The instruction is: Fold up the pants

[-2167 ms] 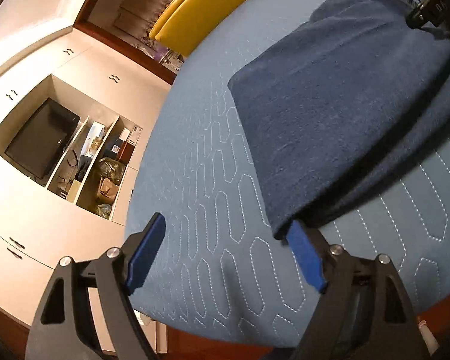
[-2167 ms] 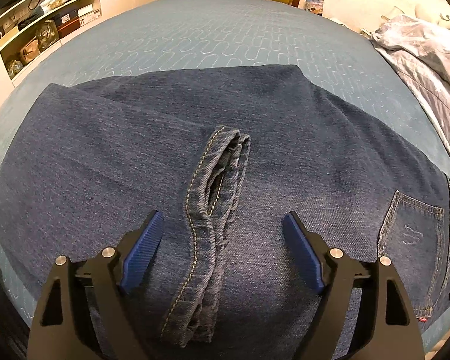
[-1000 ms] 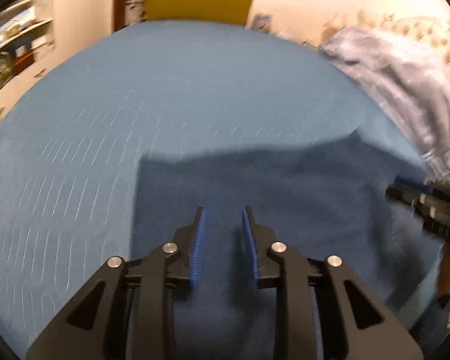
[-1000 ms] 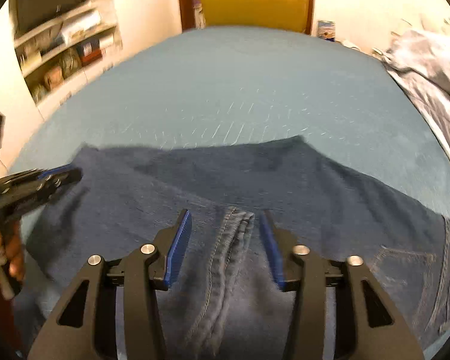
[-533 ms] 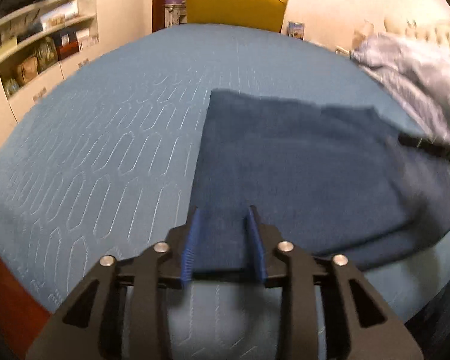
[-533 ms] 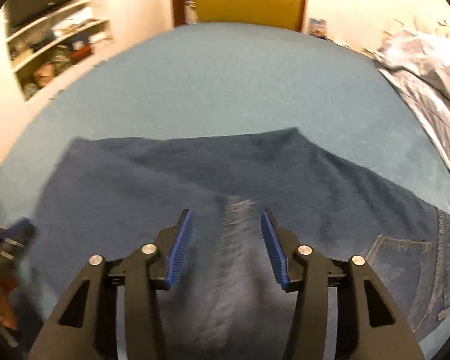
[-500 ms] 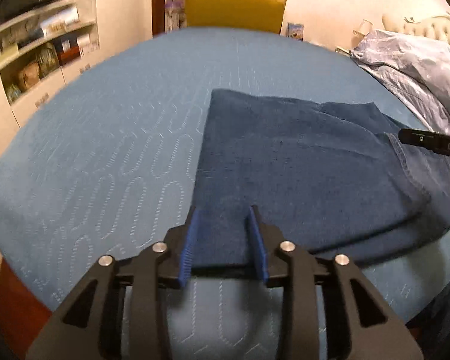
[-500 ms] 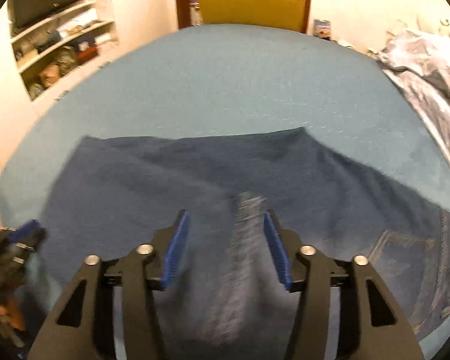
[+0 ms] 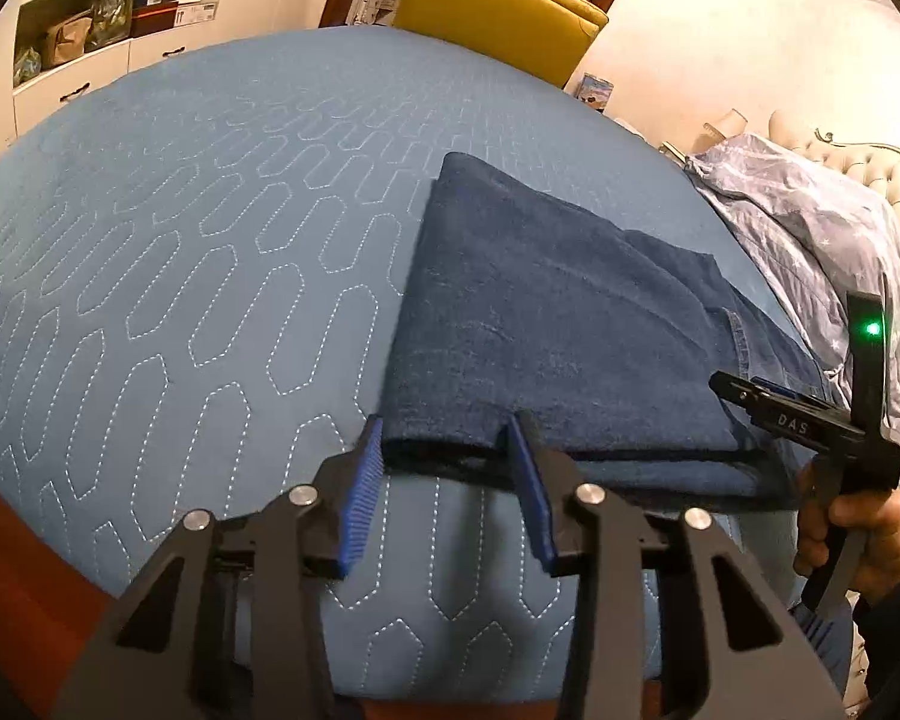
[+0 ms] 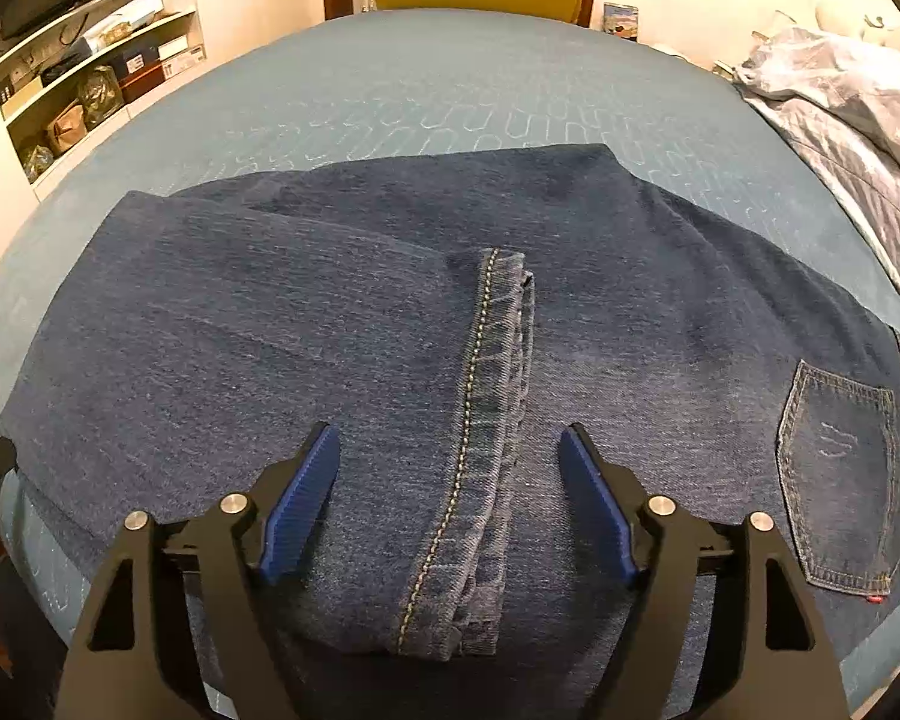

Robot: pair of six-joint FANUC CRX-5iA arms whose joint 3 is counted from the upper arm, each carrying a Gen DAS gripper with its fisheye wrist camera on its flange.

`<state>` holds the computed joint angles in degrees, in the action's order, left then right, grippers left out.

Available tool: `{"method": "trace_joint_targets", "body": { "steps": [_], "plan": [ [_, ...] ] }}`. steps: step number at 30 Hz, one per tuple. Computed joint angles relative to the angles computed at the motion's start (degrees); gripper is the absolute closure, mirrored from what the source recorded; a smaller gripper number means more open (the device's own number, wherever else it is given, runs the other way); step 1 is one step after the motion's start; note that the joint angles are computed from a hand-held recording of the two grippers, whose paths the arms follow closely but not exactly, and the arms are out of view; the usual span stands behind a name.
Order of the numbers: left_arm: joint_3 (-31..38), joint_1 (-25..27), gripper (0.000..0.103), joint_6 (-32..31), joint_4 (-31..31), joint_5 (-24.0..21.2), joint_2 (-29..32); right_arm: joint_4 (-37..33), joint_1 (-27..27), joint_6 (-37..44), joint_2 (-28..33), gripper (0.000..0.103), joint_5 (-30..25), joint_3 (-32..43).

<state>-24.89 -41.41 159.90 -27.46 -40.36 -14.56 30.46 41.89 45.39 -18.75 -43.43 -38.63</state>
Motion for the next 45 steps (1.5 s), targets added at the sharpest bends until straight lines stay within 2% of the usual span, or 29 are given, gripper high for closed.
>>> {"method": "trace_joint_targets", "body": {
  "steps": [2, 6, 11, 14, 16, 17, 18, 19, 21, 23, 24, 26, 28, 33, 37, 40, 41, 42, 44, 45],
  "plan": [
    [0.22, -0.43, 0.068, -0.18, -0.45, -0.79, 0.03, 0.28, 0.05, -0.42, -0.15, 0.028, 0.13, -0.26],
    [1.1, -1.41, 0.069, 0.32, -1.49, -2.36, 0.64, -0.91, -1.9, 1.68, 1.27, 0.026, 0.98, 0.97],
    [1.08, -1.46, 0.069, 0.88, -1.59, -2.28, 0.73, -1.02, -2.59, 1.83, 1.44, 0.022, 1.81, 0.84],
    [-0.43, -0.28, 0.068, 0.7, -0.19, 0.15, -0.5, -1.48, -3.29, 2.73, 1.56, 0.019, 2.48, 0.87],
    [-4.13, 2.88, 0.062, -0.77, 4.07, 5.68, -2.94, -2.36, -3.88, 3.93, 1.74, 0.017, 2.74, 1.21],
    [-5.56, 4.23, 0.062, -1.39, 6.16, 7.68, -3.75, -2.42, -4.12, 4.31, 1.89, 0.016, 2.86, 1.32],
    [-5.85, 4.82, 0.065, -2.24, 7.27, 8.0, -3.78, -2.49, -4.33, 4.7, 1.98, 0.015, 2.99, 1.38],
    [-4.4, 3.99, 0.069, -1.77, 5.92, 5.92, -2.89, -3.1, -4.59, 5.48, 2.08, 0.015, 2.98, 1.67],
    [-3.89, 3.68, 0.075, -2.0, 5.74, 5.35, -2.62, -3.91, -4.54, 5.49, 2.65, 0.015, -0.27, 3.75],
    [-5.38, 4.86, 0.085, -3.27, 7.64, 7.17, -3.96, -0.7, -3.66, 2.7, 2.82, 0.015, -3.26, 5.67],
    [-6.53, 5.68, 0.087, -4.03, 8.97, 8.77, -4.92, -0.58, -3.15, 3.0, 2.59, 0.015, -3.36, 6.5],
    [-7.73, 6.41, 0.09, -4.71, 10.26, 10.77, -6.26, -3.21, -1.02, 8.0, 4.28, 0.015, -5.8, 11.98],
    [-6.02, 4.73, 0.091, -1.65, 6.99, 9.17, -5.91, -7.53, 0.6, 13.02, 7.25, 0.015, -8.88, 18.14],
    [-1.62, -0.49, 0.092, 6.64, -1.42, 3.92, -4.75, -23.37, 4.15, 26.78, 23.13, 0.015, -24.38, 42.58],
    [2.42, -4.77, 0.092, 10.94, -6.78, -1.64, -2.81, -22.93, 8.08, 28.07, 35.27, 0.015, -34.25, 55.06],
    [3.46, -6.3, 0.092, 12.32, -8.62, -2.86, -2.44, -22.77, 9.27, 28.04, 41.62, 0.017, -39.54, 60.31],
    [3.48, -6.74, 0.092, 13.16, -9.2, -2.67, -2.53, -21.78, 9.64, 27.95, 42.77, 0.026, -39.79, 60.72],
    [3.0, -6.81, 0.092, 14.26, -9.66, -1.61, -2.96, -20.26, 10.0, 27.85, 43.62, 0.048, -39.84, 60.63],
    [2.09, -7.16, 0.091, 17.26, -11.11, -0.07, -3.67, -19.89, 9.7, 27.18, 44.19, 0.071, -39.61, 60.3],
    [1.15, -6.77, 0.084, 18.51, -11.2, 1.42, -4.22, -20.52, 9.34, 27.13, 43.9, 0.075, -39.08, 59.93]
  ]
}}
